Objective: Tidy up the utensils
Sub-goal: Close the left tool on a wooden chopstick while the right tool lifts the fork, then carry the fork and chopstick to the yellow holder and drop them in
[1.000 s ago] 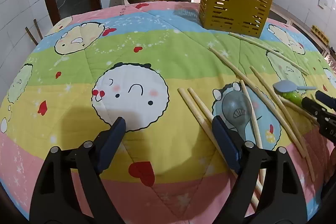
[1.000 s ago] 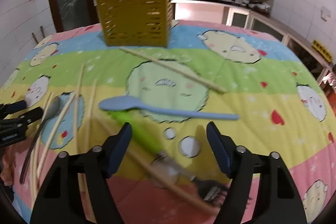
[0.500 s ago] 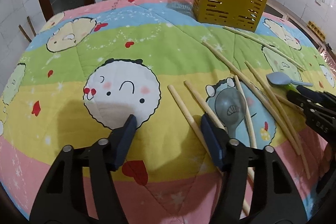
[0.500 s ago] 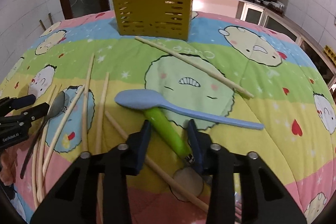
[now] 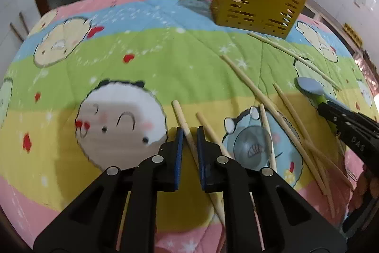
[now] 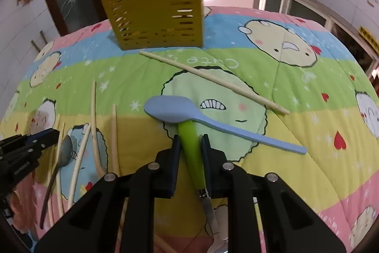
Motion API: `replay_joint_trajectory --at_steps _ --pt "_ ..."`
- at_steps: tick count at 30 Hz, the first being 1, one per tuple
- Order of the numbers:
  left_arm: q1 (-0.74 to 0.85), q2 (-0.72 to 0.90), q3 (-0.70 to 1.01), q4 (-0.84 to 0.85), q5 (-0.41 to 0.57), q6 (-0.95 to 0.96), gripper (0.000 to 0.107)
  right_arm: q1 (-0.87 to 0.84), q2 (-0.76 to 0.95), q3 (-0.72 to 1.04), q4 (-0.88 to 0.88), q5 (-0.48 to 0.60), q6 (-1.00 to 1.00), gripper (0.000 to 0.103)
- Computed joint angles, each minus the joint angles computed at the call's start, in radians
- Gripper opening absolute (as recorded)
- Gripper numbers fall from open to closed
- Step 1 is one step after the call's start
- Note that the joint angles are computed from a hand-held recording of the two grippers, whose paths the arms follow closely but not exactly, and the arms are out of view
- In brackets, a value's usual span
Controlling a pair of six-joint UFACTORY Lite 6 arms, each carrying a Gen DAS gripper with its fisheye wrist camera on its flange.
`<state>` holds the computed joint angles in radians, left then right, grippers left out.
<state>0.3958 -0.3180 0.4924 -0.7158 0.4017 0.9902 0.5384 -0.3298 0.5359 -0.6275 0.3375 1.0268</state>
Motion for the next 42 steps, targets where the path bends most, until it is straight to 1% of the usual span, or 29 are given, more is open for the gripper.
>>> replay_joint_trajectory --at_steps 5,9,11,14,16,18,21,23,24,25,26,28,30,32,33,35,39,42 --pt "-0.017 0.059 0.053 0.003 -0.001 0.013 0.010 -0.011 0.006 0.008 0.062 -0.003 -0.062 0.019" --pt "0.000 0.064 0.067 0.024 -0.004 -0.006 0.011 -0.052 0.024 0.017 0.201 -0.030 -0.237 0.019" --pt "0.015 0.048 0.063 0.032 -0.005 -0.015 0.011 -0.063 0.026 0.020 0.233 -0.036 -0.276 0.019" --pt "0.038 0.031 0.052 0.028 -0.021 -0.032 0.014 -0.056 0.034 0.019 0.196 -0.041 -0.240 0.020" --pt "0.055 0.032 0.046 0.009 -0.021 -0.030 0.020 -0.051 0.037 0.019 0.164 -0.047 -0.203 0.020" --pt "0.026 0.041 0.038 0.052 -0.061 -0.089 0.025 -0.050 0.044 0.020 0.143 -0.054 -0.179 0.020" --pt "-0.024 0.067 0.048 0.150 -0.101 -0.218 0.026 -0.047 0.071 0.046 0.128 -0.045 -0.165 0.020" --pt "-0.048 0.107 0.082 0.202 -0.101 -0.276 0.026 -0.049 0.098 0.078 0.165 -0.026 -0.209 0.020" --pt "-0.050 0.115 0.089 0.203 -0.099 -0.275 0.022 -0.049 0.108 0.090 0.178 -0.016 -0.226 0.020" --pt "-0.047 0.125 0.099 0.199 -0.091 -0.263 0.014 -0.047 0.111 0.095 0.179 -0.009 -0.229 0.019" --pt "-0.045 0.133 0.111 0.195 -0.081 -0.251 0.010 -0.043 0.109 0.098 0.175 0.001 -0.228 0.019" --pt "-0.030 0.132 0.114 0.160 -0.065 -0.207 0.010 -0.040 0.093 0.090 0.163 0.007 -0.214 0.018" --pt "-0.005 0.109 0.107 0.099 -0.039 -0.143 0.009 -0.054 0.045 0.062 0.211 -0.004 -0.253 0.017" --pt "0.014 0.049 0.084 0.043 -0.022 -0.087 0.008 -0.051 -0.014 0.040 0.205 0.003 -0.240 0.017" --pt "0.019 0.016 0.073 0.027 -0.015 -0.071 0.005 -0.046 -0.040 0.033 0.184 0.012 -0.219 0.017" --pt "0.032 -0.064 0.053 -0.001 0.016 -0.042 0.005 -0.031 -0.119 0.020 0.134 0.040 -0.165 0.017" --pt "0.084 -0.212 0.036 -0.082 0.119 0.036 0.005 -0.001 -0.260 0.018 0.058 0.102 -0.083 0.016" --pt "0.126 -0.325 0.022 -0.139 0.185 0.081 0.005 0.046 -0.333 0.016 -0.046 0.141 0.026 0.016"
